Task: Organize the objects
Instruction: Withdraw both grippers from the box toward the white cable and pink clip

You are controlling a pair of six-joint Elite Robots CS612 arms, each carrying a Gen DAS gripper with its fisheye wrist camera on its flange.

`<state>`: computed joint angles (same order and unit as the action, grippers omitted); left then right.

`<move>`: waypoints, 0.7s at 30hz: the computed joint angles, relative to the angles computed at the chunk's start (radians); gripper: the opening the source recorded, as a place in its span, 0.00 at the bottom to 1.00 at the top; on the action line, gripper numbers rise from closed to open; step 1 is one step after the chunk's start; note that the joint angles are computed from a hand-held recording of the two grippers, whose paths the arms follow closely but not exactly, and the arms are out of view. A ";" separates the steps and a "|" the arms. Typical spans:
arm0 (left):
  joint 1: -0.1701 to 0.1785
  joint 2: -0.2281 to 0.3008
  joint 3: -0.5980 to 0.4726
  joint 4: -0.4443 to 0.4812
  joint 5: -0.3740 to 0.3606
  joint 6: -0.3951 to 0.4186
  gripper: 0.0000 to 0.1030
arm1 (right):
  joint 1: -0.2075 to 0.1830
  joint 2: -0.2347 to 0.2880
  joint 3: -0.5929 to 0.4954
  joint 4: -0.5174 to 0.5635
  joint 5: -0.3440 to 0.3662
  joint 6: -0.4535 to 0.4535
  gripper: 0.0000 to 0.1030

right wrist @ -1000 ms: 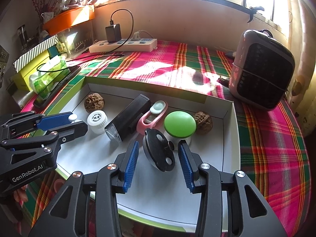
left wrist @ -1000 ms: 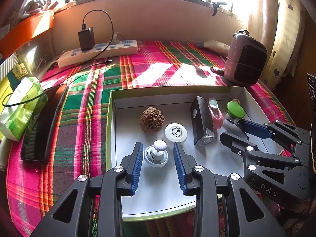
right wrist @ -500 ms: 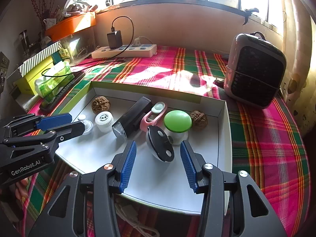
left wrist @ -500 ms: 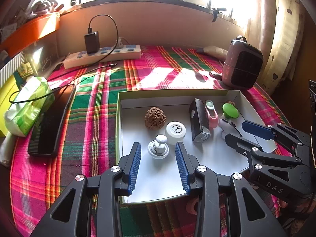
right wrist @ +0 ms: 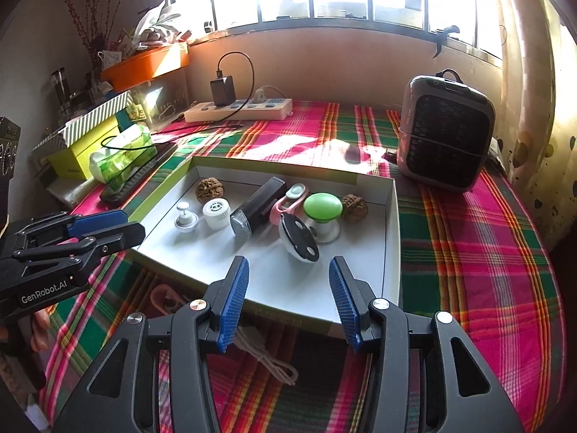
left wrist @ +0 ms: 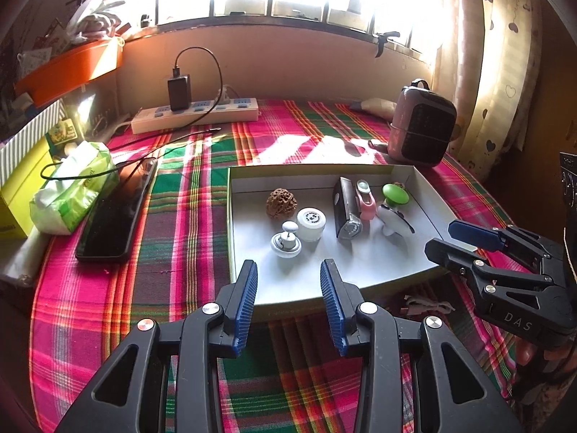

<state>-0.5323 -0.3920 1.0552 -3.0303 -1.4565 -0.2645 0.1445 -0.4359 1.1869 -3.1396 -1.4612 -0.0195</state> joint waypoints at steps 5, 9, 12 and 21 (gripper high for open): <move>-0.001 -0.018 0.043 -0.030 -0.020 0.002 0.33 | -0.002 -0.016 0.038 -0.031 0.019 -0.014 0.46; 0.001 -0.024 0.061 -0.031 -0.053 -0.002 0.33 | -0.001 -0.022 0.057 -0.035 0.027 -0.032 0.46; 0.002 -0.024 0.064 -0.017 -0.093 0.008 0.33 | 0.001 -0.023 0.064 -0.026 0.026 -0.050 0.46; 0.000 -0.019 0.060 0.004 -0.134 0.023 0.34 | -0.002 -0.021 0.064 0.025 0.073 -0.057 0.46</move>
